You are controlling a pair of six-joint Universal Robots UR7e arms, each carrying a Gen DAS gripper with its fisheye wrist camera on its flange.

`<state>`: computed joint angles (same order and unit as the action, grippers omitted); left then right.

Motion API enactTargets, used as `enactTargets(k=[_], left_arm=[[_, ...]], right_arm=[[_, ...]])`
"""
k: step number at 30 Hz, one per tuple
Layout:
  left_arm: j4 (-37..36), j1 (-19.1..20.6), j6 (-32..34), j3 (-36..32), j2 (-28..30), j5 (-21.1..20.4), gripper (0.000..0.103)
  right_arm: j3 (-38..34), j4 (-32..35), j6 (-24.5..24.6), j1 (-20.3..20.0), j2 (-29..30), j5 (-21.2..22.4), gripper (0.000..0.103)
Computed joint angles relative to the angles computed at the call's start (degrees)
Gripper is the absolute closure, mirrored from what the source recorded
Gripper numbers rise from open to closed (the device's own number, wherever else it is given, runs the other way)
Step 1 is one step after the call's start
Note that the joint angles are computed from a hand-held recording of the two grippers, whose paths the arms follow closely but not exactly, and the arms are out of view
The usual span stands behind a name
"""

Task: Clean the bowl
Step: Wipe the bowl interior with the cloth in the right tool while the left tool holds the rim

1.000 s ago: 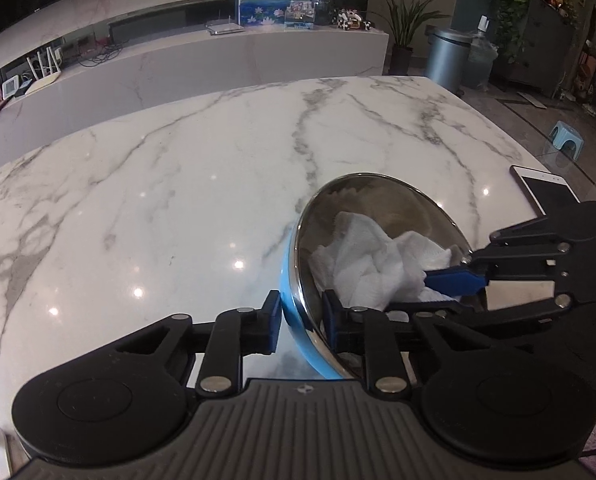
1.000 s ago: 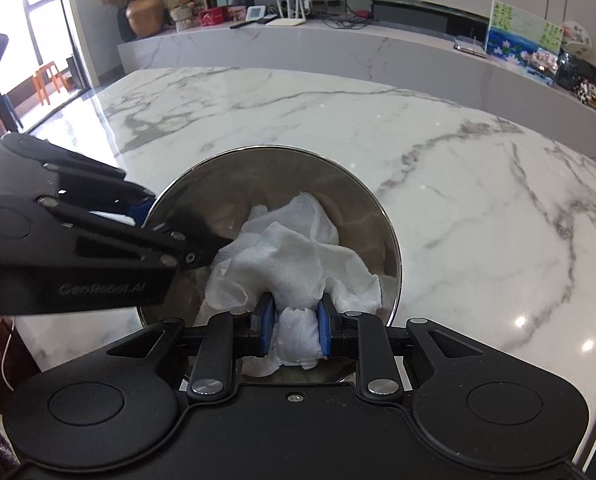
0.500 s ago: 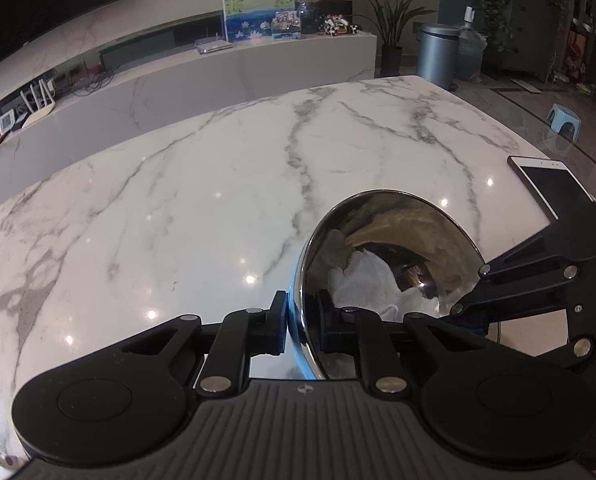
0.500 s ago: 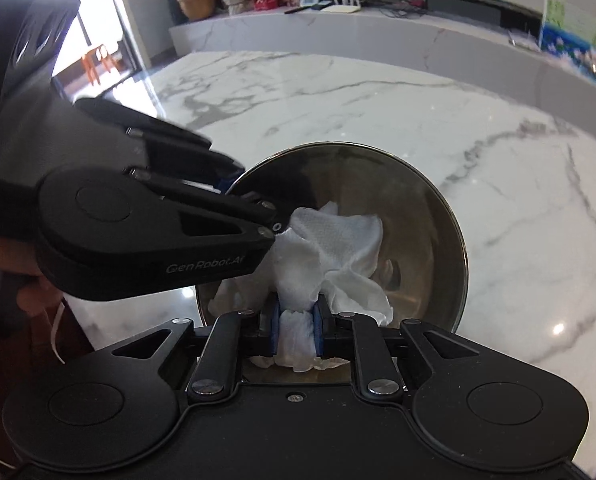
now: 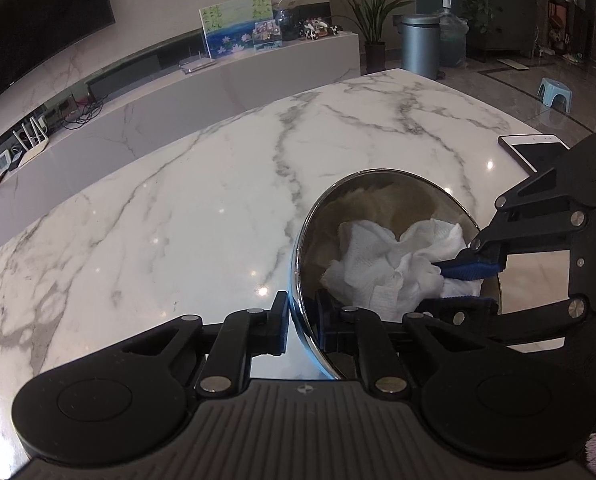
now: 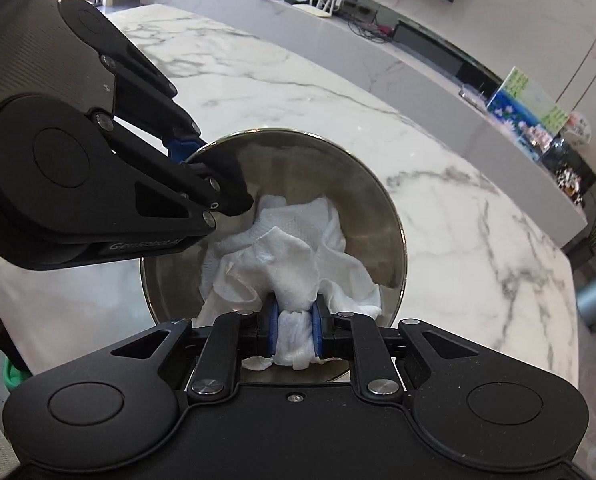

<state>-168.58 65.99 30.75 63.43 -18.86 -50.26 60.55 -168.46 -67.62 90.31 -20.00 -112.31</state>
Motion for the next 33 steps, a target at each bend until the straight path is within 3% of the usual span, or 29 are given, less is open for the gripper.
enactTargets(k=[5,10,13,16,19,22,26,33], left_arm=[[1.7,0.5,-4.0,0.3,-0.9,-1.6,0.088],[9.3,1.4,-13.9,0.2,-2.5,-4.5,0.068],[11.4,1.6,-17.9,0.5,-3.2,-4.9,0.063],[13.1,1.9,-19.9,0.3,-3.5,-6.0,0.063],[12.7,2.1,-18.7,0.2,-3.5,-6.8,0.078],[11.4,1.8,-16.6,0.3,-3.3,-5.7,0.081],[8.0,1.3,-13.0,0.3,-2.6,-3.3,0.088],[5.9,1.0,-10.9,0.6,-2.8,-3.2,0.089]], right_arm=[[-1.4,3.7,5.7,-0.4,-0.4,1.4,0.089],[-2.0,5.3,8.7,-0.7,-0.6,1.8,0.089],[-2.5,6.6,10.6,-1.0,-0.6,2.6,0.089],[-2.7,7.4,11.9,-1.3,-0.7,3.2,0.089],[-2.6,7.9,12.5,-1.4,-0.9,3.8,0.089],[-2.9,8.8,12.7,-1.6,-0.9,4.3,0.089],[-4.9,15.1,15.8,-2.1,-1.1,6.7,0.088],[-8.3,27.7,24.0,-3.4,-1.5,13.2,0.088]])
